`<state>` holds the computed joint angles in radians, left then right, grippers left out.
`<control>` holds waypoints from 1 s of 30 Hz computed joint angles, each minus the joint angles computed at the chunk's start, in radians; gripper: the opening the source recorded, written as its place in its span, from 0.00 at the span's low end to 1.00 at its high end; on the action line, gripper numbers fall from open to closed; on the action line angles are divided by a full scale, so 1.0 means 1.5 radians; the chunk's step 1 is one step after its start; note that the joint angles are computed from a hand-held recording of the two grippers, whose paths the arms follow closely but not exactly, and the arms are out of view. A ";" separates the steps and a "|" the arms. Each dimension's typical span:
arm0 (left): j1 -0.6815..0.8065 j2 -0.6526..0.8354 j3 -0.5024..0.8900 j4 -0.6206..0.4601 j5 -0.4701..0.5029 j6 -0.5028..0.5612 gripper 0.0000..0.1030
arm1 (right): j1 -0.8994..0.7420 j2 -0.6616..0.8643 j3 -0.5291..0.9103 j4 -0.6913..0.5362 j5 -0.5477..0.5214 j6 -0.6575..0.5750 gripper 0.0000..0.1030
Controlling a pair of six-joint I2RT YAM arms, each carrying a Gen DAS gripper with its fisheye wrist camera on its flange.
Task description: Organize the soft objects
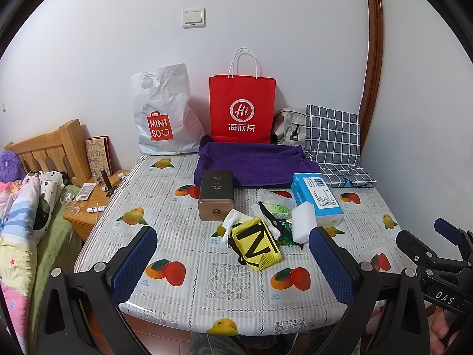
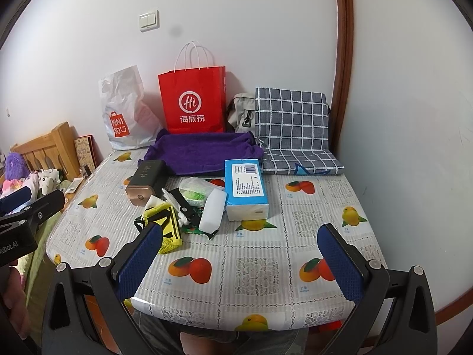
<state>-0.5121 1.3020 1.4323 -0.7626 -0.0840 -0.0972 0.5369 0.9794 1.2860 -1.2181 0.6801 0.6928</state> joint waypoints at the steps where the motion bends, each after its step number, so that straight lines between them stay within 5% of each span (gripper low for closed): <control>1: 0.001 0.000 0.000 0.000 0.001 0.000 1.00 | 0.001 -0.001 -0.001 0.000 0.001 0.001 1.00; 30: 0.000 -0.003 -0.001 -0.001 0.000 0.001 1.00 | 0.014 0.002 0.007 -0.004 0.013 0.007 1.00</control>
